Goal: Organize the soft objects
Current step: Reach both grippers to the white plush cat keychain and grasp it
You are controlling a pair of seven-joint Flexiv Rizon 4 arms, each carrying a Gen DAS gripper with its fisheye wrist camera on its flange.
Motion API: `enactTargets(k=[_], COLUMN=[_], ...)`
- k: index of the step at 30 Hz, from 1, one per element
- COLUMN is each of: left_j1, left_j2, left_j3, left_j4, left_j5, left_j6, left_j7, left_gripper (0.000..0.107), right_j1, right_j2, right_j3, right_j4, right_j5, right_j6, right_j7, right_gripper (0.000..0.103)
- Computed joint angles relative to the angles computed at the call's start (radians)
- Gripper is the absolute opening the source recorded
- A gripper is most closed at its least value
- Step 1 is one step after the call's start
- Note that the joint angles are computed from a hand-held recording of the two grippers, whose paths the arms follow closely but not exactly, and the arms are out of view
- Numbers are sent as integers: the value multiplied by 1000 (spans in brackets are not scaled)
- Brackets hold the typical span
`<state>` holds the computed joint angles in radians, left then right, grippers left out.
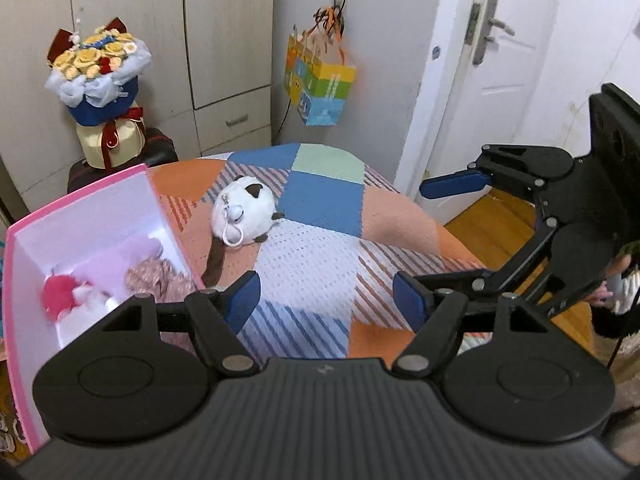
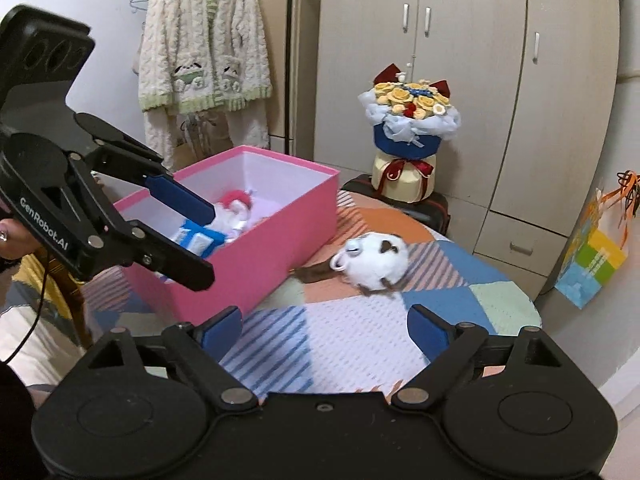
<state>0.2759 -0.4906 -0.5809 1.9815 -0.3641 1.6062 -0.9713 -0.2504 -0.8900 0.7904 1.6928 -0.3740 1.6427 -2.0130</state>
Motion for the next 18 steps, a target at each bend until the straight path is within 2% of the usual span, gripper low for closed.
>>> enactTargets(k=[3, 6, 9, 12, 15, 18], left_j1=[-135, -209, -271, -340, -383, -403], left_j2=[-51, -104, -167, -241, -308, -369], left_j3=[162, 256, 341, 446, 522, 564], left_j4=[-129, -245, -364, -504, -634, -755], left_j5=[1, -11, -13, 17, 68, 121], left_j6=[-84, -163, -239, -334, -430, -522], left_j7=[-39, -54, -81, -150, -215, -258], left_gripper=[72, 72, 72, 70, 70, 69], right_j1=[-4, 1, -7, 29, 85, 146], right_j2=[-78, -152, -243, -310, -361, -397], right_j3=[28, 49, 129, 167, 165, 144], right_j4=[-60, -134, -249, -376, -497, -603], right_j5=[-29, -74, -75, -36, -11, 1], right_j6=[16, 7, -112, -219, -283, -335], right_j7=[-41, -72, -105, -117, -139, -168], right_gripper=[92, 92, 92, 92, 92, 92])
